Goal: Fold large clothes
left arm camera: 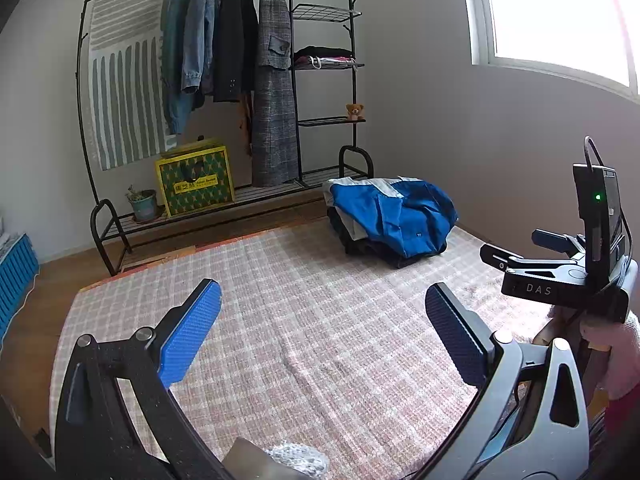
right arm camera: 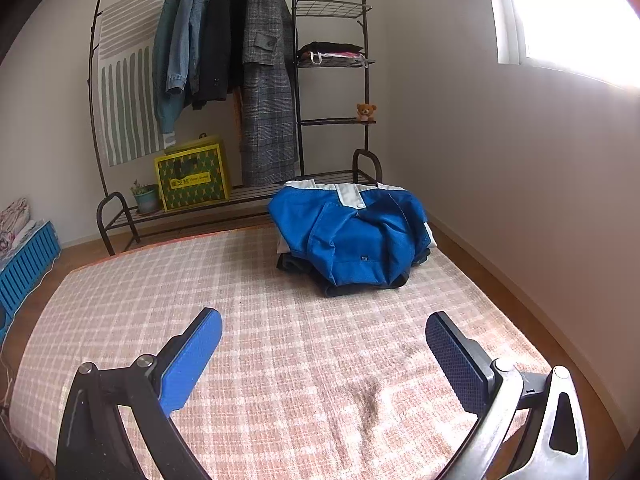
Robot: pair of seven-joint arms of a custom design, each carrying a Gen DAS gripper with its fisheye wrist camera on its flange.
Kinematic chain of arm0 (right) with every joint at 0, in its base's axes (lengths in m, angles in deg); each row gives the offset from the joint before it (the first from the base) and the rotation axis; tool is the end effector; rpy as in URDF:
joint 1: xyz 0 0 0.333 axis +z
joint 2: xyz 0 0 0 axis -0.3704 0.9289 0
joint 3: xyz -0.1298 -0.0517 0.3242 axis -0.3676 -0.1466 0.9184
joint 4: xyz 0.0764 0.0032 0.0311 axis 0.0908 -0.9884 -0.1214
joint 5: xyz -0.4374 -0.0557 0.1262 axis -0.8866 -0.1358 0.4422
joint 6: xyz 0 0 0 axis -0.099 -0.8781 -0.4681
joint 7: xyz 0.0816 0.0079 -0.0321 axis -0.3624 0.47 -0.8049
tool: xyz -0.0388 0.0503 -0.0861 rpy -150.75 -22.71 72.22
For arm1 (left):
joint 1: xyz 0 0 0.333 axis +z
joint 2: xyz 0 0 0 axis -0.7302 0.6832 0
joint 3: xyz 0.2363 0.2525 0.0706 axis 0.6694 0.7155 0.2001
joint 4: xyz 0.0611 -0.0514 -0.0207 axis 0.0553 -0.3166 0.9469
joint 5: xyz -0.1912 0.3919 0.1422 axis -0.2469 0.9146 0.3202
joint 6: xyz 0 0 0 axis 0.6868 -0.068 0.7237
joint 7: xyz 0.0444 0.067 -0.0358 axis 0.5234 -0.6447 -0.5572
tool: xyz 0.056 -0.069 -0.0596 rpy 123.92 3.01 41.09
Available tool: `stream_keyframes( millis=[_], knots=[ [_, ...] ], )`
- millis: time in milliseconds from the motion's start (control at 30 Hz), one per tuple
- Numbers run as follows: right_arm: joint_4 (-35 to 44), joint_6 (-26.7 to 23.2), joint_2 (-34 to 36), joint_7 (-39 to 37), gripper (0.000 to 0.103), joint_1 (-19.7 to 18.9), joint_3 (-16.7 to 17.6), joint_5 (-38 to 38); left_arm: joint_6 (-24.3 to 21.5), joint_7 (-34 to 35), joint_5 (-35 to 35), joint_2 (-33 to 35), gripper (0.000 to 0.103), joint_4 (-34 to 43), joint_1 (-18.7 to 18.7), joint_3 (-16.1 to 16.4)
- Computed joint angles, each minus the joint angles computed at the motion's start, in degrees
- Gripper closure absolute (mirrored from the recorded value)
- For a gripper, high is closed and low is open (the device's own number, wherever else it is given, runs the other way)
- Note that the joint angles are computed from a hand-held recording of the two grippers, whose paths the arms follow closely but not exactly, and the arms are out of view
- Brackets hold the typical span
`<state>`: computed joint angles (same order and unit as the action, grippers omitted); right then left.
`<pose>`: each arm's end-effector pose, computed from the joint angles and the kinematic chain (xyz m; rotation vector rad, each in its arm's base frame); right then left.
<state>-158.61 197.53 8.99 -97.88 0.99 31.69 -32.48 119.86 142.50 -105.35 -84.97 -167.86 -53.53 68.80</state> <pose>0.4775 0.3034 0.6105 -1.0648 2.1738 -1.1588 0.6199 -0.1338 0.6264 -0.8254 2.2381 -1.3333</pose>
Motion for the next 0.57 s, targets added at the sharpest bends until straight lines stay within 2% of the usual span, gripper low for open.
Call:
stream_keyframes(
  millis=[567],
  knots=[
    [0.2, 0.3, 0.8, -1.1, 0.000, 0.2, -0.3, 0.7, 0.3, 2.0, -1.3, 0.0, 0.000, 0.0, 0.2, 0.3]
  ],
)
